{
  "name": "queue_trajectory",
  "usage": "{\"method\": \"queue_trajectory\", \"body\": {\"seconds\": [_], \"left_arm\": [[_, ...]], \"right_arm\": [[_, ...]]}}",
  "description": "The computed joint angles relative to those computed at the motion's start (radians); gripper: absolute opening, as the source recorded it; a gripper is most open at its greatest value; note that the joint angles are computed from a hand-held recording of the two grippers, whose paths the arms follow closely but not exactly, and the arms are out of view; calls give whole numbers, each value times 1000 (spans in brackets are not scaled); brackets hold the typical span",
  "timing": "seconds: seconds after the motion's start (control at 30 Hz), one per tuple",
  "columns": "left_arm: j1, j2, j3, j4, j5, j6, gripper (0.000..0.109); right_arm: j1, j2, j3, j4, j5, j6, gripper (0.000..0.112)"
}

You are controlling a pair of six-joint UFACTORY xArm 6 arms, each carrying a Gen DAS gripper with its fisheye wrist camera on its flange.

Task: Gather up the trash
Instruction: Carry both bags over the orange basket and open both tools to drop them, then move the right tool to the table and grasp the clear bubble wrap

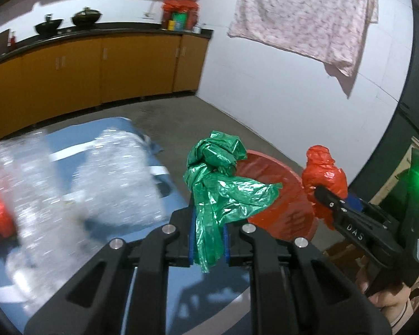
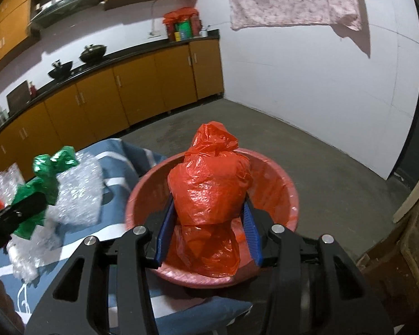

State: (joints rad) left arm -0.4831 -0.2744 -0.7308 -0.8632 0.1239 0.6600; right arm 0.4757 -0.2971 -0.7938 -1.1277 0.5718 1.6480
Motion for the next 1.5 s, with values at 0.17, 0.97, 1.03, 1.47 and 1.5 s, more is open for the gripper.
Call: {"method": "queue_trajectory", "body": {"seconds": [0.17,0.97,1.03,1.47,1.5], "left_arm": [[-27,125,-97,-20,16,36,15],[-36,348,-267,-3,61,16,44],[-28,345,-262,20,67,-10,45],[11,91,17,342,-149,-303,79],[27,53,60,420,-165,-366,80]], "right_arm": [[-61,13,6,-15,-60,33,46],[-183,66,-24,-152,-224,197,70],[-180,61,-24,-147,-213,192,75],[29,-7,-22,-191,165,138,101],[38,-7,-22,-193,164,127,101]]}}
